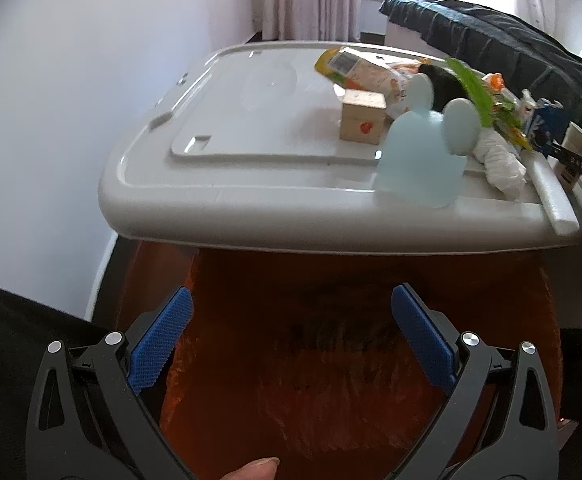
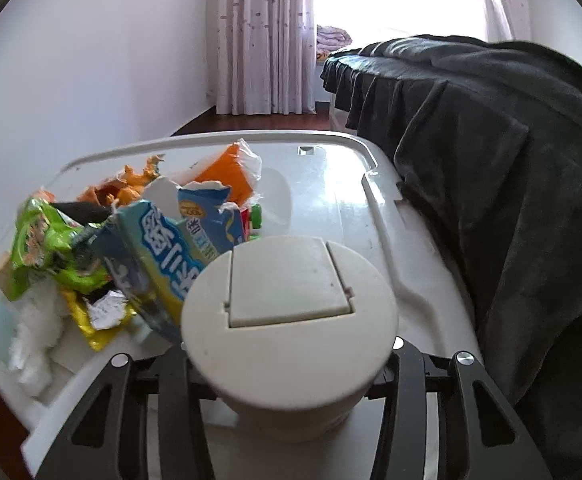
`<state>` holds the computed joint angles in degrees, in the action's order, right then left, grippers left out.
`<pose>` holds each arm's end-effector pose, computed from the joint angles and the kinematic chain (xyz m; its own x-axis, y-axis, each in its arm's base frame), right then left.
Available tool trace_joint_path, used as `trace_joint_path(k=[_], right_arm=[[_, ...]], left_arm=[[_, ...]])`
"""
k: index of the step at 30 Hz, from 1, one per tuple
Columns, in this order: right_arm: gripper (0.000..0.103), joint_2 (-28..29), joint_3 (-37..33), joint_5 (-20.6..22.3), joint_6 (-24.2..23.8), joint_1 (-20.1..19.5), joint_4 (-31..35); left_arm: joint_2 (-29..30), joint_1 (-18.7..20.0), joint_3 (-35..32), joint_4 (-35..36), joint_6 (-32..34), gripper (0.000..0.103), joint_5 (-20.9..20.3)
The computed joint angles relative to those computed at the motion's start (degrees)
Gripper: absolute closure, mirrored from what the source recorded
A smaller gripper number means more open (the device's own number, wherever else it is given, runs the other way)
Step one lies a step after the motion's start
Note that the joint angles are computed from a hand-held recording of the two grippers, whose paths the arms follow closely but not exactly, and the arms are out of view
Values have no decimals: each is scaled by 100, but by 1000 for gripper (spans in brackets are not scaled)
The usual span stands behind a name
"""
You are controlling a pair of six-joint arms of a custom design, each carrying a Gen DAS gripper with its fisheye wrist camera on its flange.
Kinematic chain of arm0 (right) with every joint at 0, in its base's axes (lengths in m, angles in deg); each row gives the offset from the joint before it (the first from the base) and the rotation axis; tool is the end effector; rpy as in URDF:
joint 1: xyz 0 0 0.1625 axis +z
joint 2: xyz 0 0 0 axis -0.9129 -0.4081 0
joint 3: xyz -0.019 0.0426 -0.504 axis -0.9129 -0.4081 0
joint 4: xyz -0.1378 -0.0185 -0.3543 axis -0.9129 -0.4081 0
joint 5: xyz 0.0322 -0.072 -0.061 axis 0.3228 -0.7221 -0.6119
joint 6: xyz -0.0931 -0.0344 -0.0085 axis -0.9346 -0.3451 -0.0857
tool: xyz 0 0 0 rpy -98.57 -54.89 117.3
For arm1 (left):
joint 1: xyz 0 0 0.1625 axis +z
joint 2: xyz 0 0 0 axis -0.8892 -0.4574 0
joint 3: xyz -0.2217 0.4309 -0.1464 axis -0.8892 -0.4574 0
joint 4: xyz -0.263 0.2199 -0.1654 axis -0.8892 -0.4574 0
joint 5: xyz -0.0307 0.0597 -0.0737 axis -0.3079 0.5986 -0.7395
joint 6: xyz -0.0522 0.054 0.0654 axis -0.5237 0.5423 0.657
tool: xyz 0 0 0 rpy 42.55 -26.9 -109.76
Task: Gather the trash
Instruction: 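Grasp the white cylindrical canister with the right tool, then grasp the light blue mouse-ear bottle with the left tool while the right tool holds the canister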
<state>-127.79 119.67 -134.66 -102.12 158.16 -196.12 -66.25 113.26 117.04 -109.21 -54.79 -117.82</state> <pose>0.0938 -0.5712 0.2143 -0.6915 0.2201 0.6881 -0.4111 0.6633 -0.6253 -0.1636 -0.5270 0.1530 -0.6591 0.2124 -0.7215 0.5521 0.7881 -0.2723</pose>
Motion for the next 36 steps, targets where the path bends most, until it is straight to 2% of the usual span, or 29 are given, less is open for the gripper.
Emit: trace_joint_path(k=[2, 5, 8, 10, 12, 15, 20, 25, 33, 36], right_arm=[[57, -24, 50, -176, 106, 101, -17], [57, -317, 342, -404, 737, 439, -18], [57, -617, 750, -353, 1126, 849, -87], [57, -698, 1017, -371, 988, 1205, -259], [57, -563, 1183, -466, 699, 1464, -639], [57, -205, 1367, -359, 327, 1656, -1274], [57, 51, 1196, -214, -6, 1695, -1297], [57, 77, 1161, -215, 55, 1618, -1194], [57, 21, 1128, -237, 390, 1515, -1116], [57, 13, 1112, -228, 406, 1508, -1100]], left_arm=[[3, -59, 61, -150, 178, 6, -13], [-56, -126, 138, -203, 408, 6, -171], [-258, -72, 93, 136, 437, 6, -729], [-327, -89, 66, 272, 463, 6, -935], [-345, -121, 108, 70, 485, 6, -1106], [-247, -223, -8, -149, 487, 6, -1128], [273, -314, -324, -864, 716, 6, -927], [742, -286, -595, -1473, 942, 6, -801], [790, -264, -398, -2679, 1013, 11, -845], [757, -246, -374, -2787, 1086, 19, -1029]])
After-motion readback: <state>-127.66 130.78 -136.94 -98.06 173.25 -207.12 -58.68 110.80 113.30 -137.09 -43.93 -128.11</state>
